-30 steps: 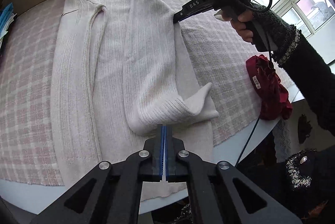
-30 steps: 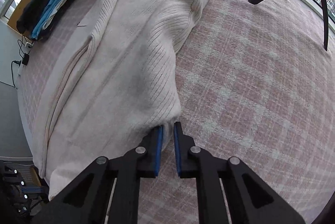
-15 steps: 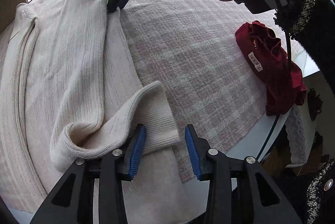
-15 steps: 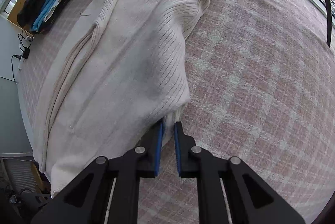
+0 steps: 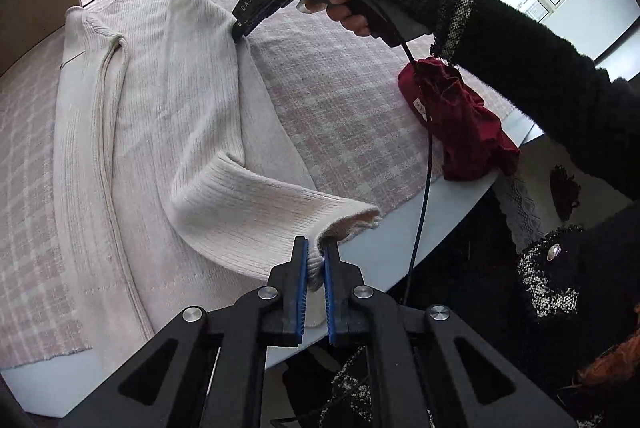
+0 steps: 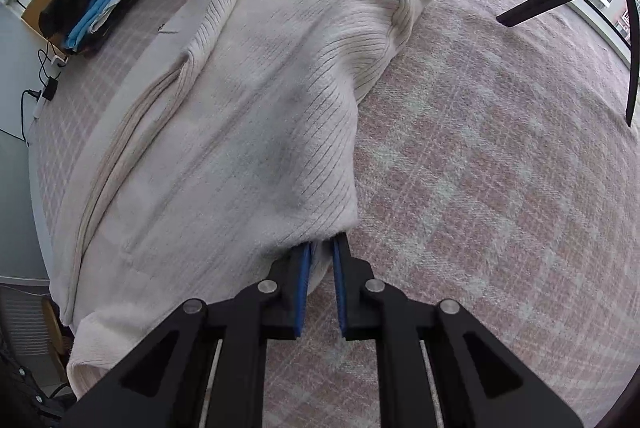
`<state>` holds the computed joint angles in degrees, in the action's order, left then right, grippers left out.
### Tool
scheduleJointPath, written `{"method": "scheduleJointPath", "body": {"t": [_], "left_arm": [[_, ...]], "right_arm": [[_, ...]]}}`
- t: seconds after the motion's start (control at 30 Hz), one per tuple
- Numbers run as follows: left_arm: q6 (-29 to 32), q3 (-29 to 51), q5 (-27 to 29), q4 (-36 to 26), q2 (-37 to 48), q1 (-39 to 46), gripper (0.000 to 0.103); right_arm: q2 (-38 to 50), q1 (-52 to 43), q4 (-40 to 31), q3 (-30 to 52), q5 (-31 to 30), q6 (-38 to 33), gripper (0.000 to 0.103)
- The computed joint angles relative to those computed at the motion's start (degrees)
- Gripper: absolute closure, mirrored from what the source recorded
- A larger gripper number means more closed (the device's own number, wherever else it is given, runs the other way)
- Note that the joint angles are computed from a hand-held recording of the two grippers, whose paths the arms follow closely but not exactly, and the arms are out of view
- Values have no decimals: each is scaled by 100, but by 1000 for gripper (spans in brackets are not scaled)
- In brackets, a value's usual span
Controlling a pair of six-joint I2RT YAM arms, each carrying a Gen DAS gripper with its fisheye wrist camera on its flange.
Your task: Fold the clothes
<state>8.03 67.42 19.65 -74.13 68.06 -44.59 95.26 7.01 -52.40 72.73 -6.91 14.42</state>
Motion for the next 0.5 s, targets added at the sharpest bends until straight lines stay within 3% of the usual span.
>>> {"method": "scheduleJointPath", "body": {"t": [0.17,0.27,0.4,0.5], "left_arm": [[733,-673,-377,-661,-459,216,90],[961,-822,-506,-849,-480,556,91],[689,-439,-419,-484,-344,703,81],[131,-377,-434,214,-69,223,69]], "right_arm": [[-120,-346,-42,-101,-225,161,95],[-227,-499,-17,-188,-412,339,95],[-351,-767,80,-320,-746,526,94],[-730,-697,100,-666,-456,231,94]]}}
